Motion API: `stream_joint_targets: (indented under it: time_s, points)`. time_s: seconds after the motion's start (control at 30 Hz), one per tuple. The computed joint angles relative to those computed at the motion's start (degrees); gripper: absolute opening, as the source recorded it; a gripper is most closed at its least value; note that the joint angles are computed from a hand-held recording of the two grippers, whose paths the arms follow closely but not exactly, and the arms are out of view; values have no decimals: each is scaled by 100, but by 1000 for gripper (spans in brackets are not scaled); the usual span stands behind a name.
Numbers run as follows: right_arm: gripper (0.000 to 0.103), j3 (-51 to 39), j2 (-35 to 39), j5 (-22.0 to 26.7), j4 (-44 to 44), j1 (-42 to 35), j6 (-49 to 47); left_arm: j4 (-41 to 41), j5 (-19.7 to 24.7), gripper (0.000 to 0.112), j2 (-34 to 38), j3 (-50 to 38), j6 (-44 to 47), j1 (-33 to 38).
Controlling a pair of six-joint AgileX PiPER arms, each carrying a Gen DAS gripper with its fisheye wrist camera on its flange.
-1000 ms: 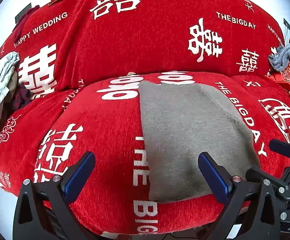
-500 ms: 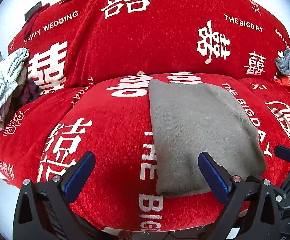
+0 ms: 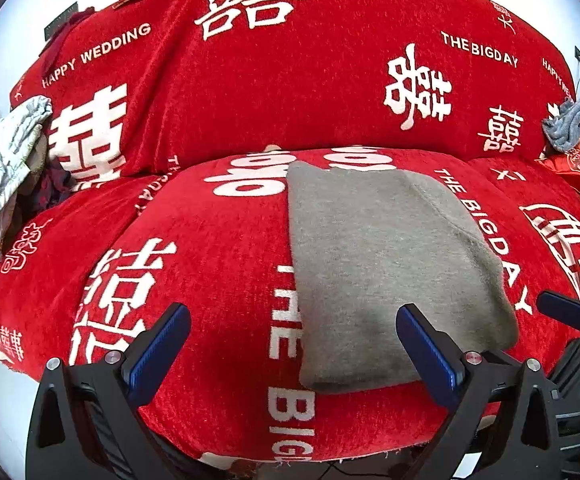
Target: Fold small clothes
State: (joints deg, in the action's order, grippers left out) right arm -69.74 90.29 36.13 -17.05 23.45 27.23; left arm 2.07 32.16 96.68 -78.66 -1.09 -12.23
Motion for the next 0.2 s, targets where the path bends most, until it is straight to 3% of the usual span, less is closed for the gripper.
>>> stream_joint_targets:
  time_s: [0.2]
  points:
    - [79, 5, 8, -67, 145, -109, -130, 30, 148, 103, 102, -71, -34, -27]
